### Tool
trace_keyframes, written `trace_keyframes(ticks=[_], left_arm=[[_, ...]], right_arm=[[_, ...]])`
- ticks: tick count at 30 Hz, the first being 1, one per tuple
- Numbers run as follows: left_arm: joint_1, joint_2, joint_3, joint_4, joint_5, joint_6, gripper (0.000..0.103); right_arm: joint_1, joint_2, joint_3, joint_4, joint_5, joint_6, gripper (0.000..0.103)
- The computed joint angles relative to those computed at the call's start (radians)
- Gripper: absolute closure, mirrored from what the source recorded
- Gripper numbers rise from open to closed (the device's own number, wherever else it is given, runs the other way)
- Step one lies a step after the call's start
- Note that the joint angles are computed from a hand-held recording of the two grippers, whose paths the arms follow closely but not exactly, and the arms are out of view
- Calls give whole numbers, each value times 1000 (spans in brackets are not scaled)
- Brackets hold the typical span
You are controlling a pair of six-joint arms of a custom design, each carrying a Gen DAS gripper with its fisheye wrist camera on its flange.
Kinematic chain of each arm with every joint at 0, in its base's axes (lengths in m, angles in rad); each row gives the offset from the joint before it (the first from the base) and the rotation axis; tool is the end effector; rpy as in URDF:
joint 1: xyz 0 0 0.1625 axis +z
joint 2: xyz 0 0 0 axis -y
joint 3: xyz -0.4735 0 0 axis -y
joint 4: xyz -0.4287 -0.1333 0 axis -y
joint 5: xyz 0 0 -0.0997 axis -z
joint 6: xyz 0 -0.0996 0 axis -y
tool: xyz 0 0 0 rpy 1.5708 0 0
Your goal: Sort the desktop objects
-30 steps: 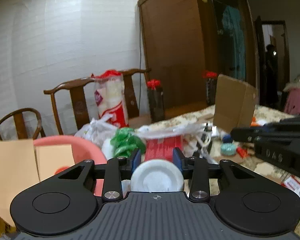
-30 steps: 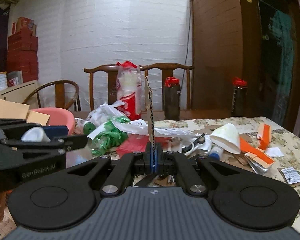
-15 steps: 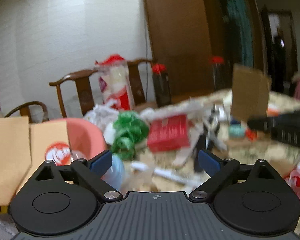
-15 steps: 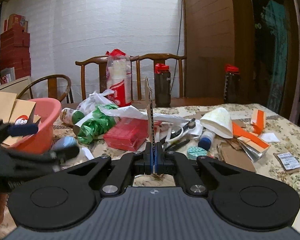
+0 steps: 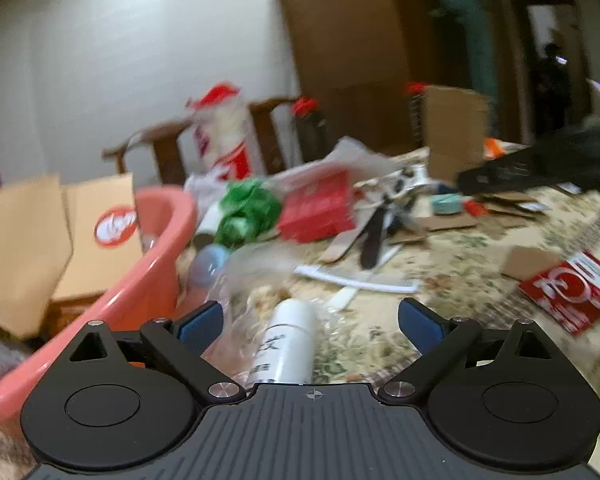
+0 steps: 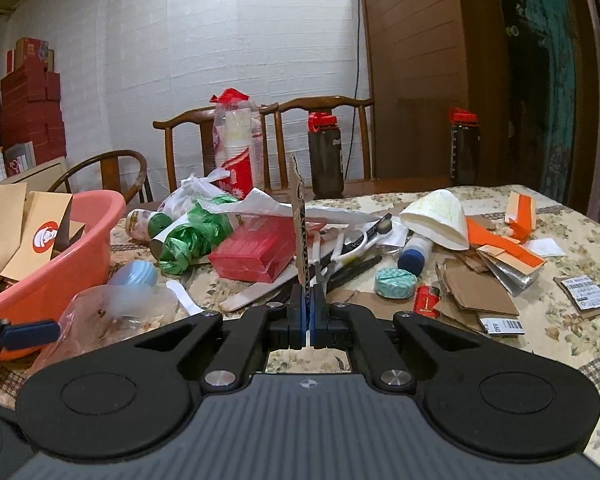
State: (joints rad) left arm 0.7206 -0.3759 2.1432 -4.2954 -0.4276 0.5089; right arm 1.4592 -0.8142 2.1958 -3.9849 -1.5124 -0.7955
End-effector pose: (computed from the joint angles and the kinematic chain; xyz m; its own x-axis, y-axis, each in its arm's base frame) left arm -0.1888 -0.4638 -0.0264 -0.5164 0.0285 -0.8559 0.7835 0.4191 -0.4588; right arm 0.0779 -0.5543 0.1204 -0.7391 -0.3209 0.5923 -0.6726 0.4004 -0.6223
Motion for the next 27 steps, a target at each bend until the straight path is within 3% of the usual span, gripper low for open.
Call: trace_keyframes(ticks=[2, 5, 7, 10, 12, 16, 21, 27], left_arm=[[-2, -1, 5, 38, 5, -8, 4], [23, -34, 16, 151, 30, -142, 4], [36, -34, 8, 145, 51, -123, 8], [82, -91, 23, 304, 10, -268, 9], [115, -121, 30, 390, -24, -355, 24], [124, -117, 20, 359, -47, -324, 36], [119, -99, 6, 332, -57, -278, 65], [119, -103, 10, 318, -75, -281, 66]], right_arm=[[-3, -4, 5, 5, 5, 4, 101], [-7, -8, 16, -3, 16, 4, 101], [-9, -9, 19, -3, 21, 2, 101], [-9, -6, 14, -3, 15, 5, 101], [-10, -3, 11, 3, 15, 7, 101], [-9, 13, -2, 9, -12, -8, 101], [-2, 42, -16, 9, -53, -15, 101], [16, 66, -24, -24, -104, -29, 101]])
